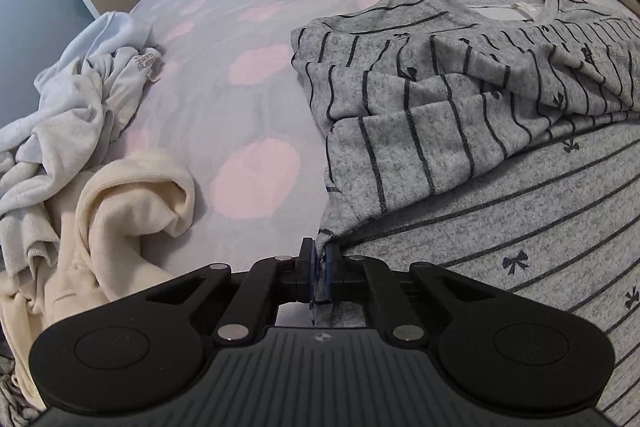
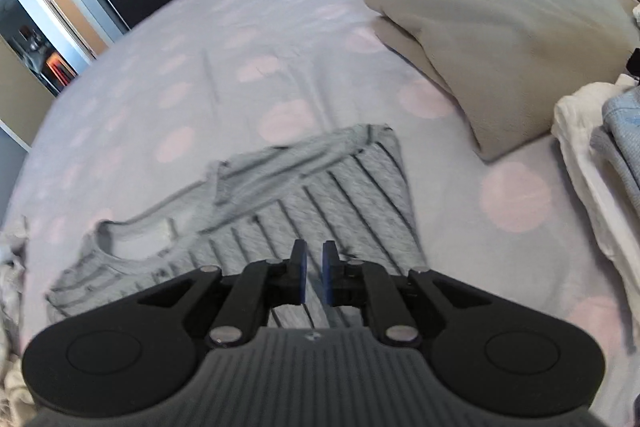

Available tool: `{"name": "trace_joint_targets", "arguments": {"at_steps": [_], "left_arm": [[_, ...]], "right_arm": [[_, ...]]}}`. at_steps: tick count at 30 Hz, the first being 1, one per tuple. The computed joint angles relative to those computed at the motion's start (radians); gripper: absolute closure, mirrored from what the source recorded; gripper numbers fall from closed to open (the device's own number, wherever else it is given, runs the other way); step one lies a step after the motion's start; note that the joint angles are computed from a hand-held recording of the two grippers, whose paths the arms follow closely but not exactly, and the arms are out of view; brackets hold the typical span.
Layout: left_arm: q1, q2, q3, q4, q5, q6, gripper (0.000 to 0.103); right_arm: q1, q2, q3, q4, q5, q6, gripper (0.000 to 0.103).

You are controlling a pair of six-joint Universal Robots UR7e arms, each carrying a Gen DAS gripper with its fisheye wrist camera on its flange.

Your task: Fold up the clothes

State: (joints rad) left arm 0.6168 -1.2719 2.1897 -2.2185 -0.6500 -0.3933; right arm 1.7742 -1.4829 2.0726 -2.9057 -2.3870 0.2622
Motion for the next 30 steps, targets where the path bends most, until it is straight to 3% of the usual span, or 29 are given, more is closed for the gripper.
{"name": "trace_joint_targets", "arguments": {"at_steps": [3,5,6,10,13,16,18,23,27,30], "left_arm": [[-0.003,0.004,-0.009,0.024,0.003,-0.014,0.100],[-0.005,0.009,-0.015,0.043,0.005,-0.021,0.100],[-0.005,0.009,-0.015,0.043,0.006,-0.019,0.100],[-0.005,0.011,-0.011,0.031,0.007,-0.005,0.100],[-0.006,0.017,-0.013,0.036,0.012,-0.008,0.100],[-0.009,0.026,-0.018,0.052,0.020,-0.017,0.100],[-0.010,0.029,-0.019,0.056,0.024,-0.017,0.100],[-0.010,0.019,-0.011,0.043,0.020,-0.004,0.100],[-0.017,0.024,-0.006,0.049,0.034,0.007,0.100],[-0.015,0.024,-0.011,0.060,0.033,0.001,0.100]], "right_arm": [[-0.013,-0.038,0.033,0.025,0.049,-0.037,0.088],[-0.020,-0.071,0.059,0.058,0.084,-0.055,0.069],[-0.024,-0.086,0.071,0.076,0.095,-0.050,0.065],[-0.051,-0.136,0.123,0.126,0.136,-0.054,0.064],[-0.077,-0.151,0.161,0.117,0.189,-0.108,0.064],[-0.097,-0.138,0.186,0.062,0.226,-0.161,0.066],[-0.106,-0.131,0.190,0.033,0.233,-0.191,0.096],[-0.087,-0.186,0.178,0.058,0.299,-0.120,0.097],[-0.042,-0.242,0.173,-0.018,0.345,-0.077,0.098],[-0.026,-0.244,0.153,-0.071,0.328,-0.031,0.098]]}}
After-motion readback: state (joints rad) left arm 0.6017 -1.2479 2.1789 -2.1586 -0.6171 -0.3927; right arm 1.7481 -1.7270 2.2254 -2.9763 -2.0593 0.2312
